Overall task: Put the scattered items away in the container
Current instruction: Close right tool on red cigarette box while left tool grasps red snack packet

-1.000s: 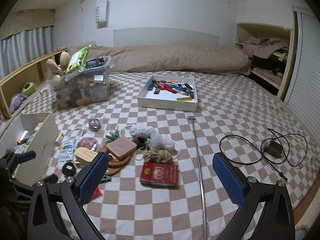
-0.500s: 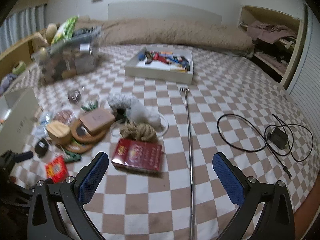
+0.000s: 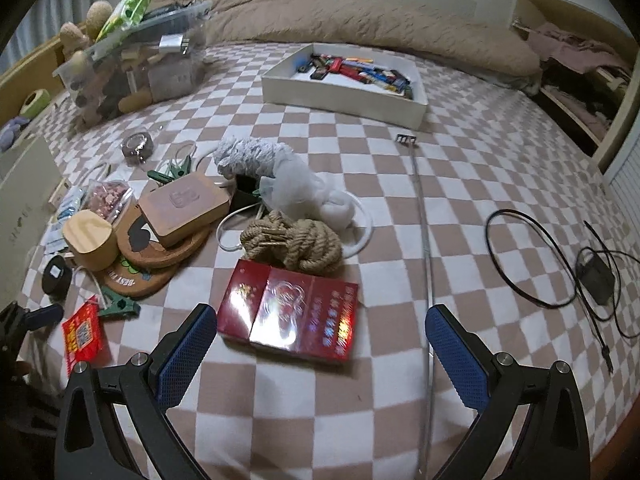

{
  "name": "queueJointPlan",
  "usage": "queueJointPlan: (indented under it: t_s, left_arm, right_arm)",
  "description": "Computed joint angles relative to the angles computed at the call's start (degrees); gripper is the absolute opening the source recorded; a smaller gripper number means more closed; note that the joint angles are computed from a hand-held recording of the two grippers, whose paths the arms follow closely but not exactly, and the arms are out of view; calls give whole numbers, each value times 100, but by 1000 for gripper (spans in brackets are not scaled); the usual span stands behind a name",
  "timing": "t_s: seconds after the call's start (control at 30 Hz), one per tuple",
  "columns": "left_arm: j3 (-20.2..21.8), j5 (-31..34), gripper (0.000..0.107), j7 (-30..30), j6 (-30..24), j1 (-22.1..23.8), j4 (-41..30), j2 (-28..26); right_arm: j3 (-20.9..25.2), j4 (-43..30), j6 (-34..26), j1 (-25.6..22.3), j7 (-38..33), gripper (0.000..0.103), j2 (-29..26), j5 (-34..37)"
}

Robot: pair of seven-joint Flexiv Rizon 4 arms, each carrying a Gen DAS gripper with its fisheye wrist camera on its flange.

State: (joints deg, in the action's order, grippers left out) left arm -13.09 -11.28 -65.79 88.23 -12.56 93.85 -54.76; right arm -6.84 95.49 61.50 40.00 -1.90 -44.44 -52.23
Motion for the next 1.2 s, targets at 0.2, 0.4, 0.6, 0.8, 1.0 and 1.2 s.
queueJointPlan:
  t_s: [0.2,0.4,0.6,0.8,1.0,1.2]
  left_arm:
    - [-292,81,103,76,381,220,108,-122]
    - [-378,202,103,35,793,282,218,-184]
    - [-86,51,103,-371,810,6,180,-129]
    - [-420,212,103,-370,816,305,212,-168]
    - [-1683,203,103,-204,590,1381,339,-379]
    - [-1909,180,102,-67,479,1566,421,-378]
  right_arm:
    - [298,-590,-251,-156,-752,103,-413,604]
    - [228,-922,-388,-62,-690,103,-707,1078]
    - [117,-803,-238,54,-481,103,-817,1232]
    - [-623,-311,468,496,284,103,-768,687]
    - [-670,-153,942,365,527,103,-739,429]
    - [-721,-113,941,406,590,103,-721,366]
